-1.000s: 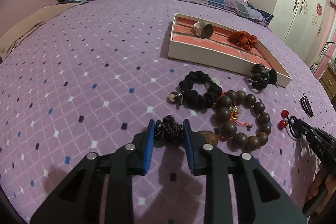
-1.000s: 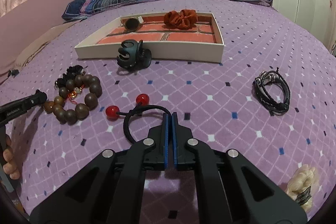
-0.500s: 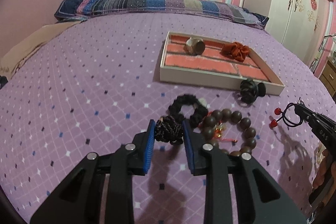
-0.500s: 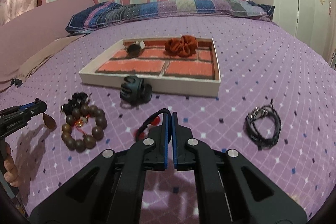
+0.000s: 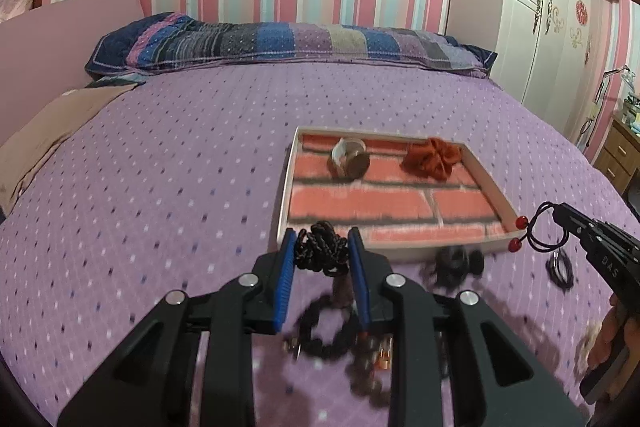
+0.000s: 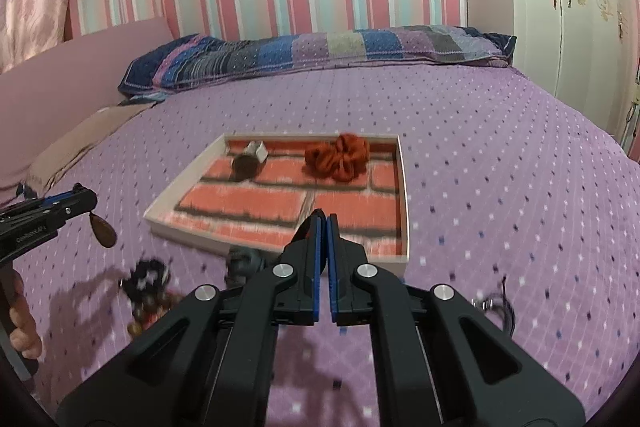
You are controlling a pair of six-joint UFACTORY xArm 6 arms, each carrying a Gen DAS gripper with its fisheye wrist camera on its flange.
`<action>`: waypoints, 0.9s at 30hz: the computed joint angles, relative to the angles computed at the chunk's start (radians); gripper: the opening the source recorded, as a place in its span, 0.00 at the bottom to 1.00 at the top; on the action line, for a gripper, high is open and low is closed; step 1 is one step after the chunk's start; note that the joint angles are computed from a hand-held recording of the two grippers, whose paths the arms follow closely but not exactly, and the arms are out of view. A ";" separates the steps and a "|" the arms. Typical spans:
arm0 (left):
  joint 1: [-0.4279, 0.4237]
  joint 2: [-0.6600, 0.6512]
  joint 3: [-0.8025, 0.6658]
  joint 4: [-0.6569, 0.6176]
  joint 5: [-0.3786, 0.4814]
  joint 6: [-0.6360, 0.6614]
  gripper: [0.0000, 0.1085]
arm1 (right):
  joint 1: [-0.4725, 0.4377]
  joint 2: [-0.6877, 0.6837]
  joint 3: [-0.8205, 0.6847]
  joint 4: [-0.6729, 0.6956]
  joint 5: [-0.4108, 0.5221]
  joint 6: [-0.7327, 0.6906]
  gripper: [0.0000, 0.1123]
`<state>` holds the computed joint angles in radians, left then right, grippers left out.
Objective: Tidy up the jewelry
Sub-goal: 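Carry pendant and hair tie into the tray and open both tools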
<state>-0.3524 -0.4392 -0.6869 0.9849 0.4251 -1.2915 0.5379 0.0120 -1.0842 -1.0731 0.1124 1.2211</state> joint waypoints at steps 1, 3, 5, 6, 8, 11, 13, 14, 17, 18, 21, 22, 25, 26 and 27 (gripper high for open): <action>0.013 0.037 -0.037 -0.010 -0.008 0.021 0.25 | 0.000 0.021 -0.031 0.025 0.011 -0.026 0.04; 0.030 0.082 -0.079 -0.026 -0.020 0.050 0.25 | 0.001 0.067 -0.091 0.091 0.027 -0.088 0.04; 0.047 0.145 -0.136 -0.049 -0.033 0.084 0.25 | 0.000 0.109 -0.145 0.147 0.039 -0.141 0.04; 0.054 0.173 -0.160 -0.065 -0.041 0.103 0.25 | 0.000 0.143 -0.190 0.167 0.053 -0.164 0.04; 0.068 0.241 -0.214 -0.112 -0.057 0.150 0.25 | -0.002 0.192 -0.252 0.189 0.072 -0.191 0.04; 0.083 0.333 -0.293 -0.137 -0.060 0.194 0.25 | -0.006 0.277 -0.350 0.330 0.093 -0.310 0.04; 0.091 0.391 -0.344 -0.166 -0.056 0.234 0.25 | -0.007 0.337 -0.424 0.393 0.120 -0.377 0.04; 0.094 0.417 -0.368 -0.186 -0.055 0.258 0.25 | -0.007 0.365 -0.460 0.411 0.136 -0.399 0.04; 0.107 0.501 -0.442 -0.273 -0.055 0.344 0.25 | -0.008 0.457 -0.578 0.487 0.185 -0.482 0.04; 0.110 0.525 -0.461 -0.307 -0.058 0.375 0.25 | -0.009 0.484 -0.613 0.504 0.199 -0.500 0.04; 0.122 0.587 -0.516 -0.417 -0.056 0.473 0.25 | -0.012 0.577 -0.737 0.580 0.251 -0.574 0.04; 0.123 0.615 -0.547 -0.427 -0.038 0.490 0.25 | -0.012 0.605 -0.777 0.597 0.271 -0.590 0.04; 0.125 0.674 -0.614 -0.438 0.000 0.524 0.24 | -0.015 0.664 -0.856 0.627 0.313 -0.618 0.04; 0.126 0.689 -0.631 -0.445 0.008 0.534 0.24 | -0.017 0.686 -0.887 0.637 0.330 -0.628 0.04; 0.128 0.702 -0.644 -0.454 0.014 0.543 0.24 | -0.018 0.701 -0.907 0.644 0.343 -0.634 0.04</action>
<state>-0.2245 0.2625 -1.3307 0.5314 0.4386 -0.7483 0.5197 0.7132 -1.9911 -0.4291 0.4552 0.5868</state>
